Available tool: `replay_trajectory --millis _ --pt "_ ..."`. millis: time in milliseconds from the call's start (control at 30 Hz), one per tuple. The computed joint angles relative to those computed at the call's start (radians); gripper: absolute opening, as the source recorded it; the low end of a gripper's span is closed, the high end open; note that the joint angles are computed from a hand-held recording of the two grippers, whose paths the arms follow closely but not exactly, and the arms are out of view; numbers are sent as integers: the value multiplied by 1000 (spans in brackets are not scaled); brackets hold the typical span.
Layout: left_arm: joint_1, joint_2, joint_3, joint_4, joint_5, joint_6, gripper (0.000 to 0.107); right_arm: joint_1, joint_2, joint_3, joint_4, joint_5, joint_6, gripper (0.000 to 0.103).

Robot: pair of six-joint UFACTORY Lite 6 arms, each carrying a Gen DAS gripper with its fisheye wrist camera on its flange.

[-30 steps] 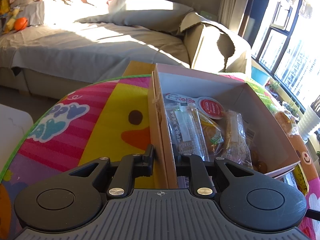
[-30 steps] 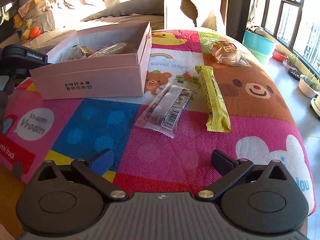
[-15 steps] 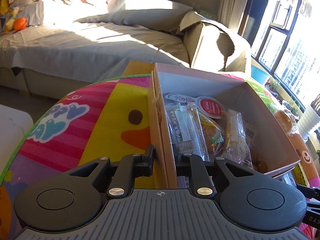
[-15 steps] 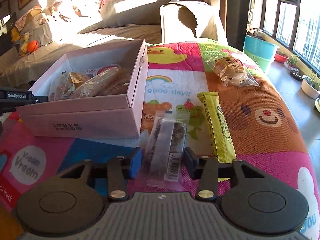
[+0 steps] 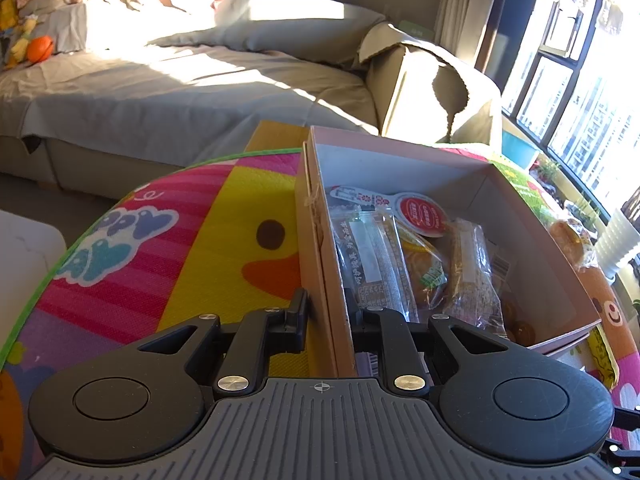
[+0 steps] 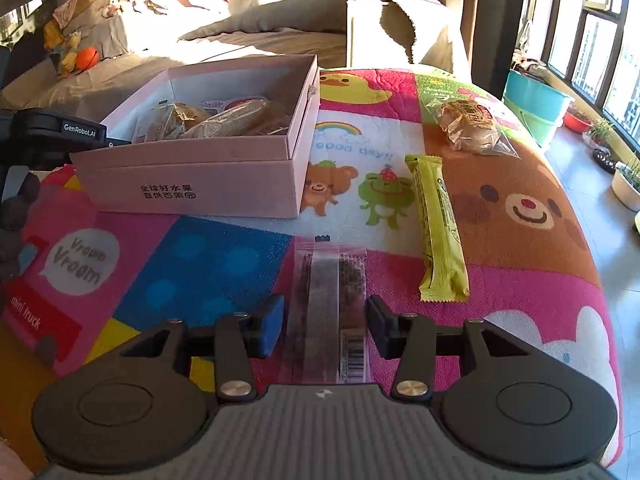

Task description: Organize objects

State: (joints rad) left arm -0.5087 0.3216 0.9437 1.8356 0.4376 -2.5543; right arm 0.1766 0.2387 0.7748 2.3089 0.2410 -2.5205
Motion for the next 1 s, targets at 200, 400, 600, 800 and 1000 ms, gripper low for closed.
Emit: replay_trajectory --millis 200,400,600,800,1000 --pt "-11 12 28 -75 15 70 18 -17 -29 5 -290 -21 245 40" --pt "-10 8 44 -151 6 160 18 -76 -123 -11 -643 -23 594 39" --pt "-13 7 49 -164 13 174 17 -111 -268 88 -775 71 772 39" --pt "-16 8 44 -149 16 158 17 -41 -266 279 -595 154 666 39" --pt "-16 5 33 -121 17 136 17 107 -3 559 -748 95 866 39"
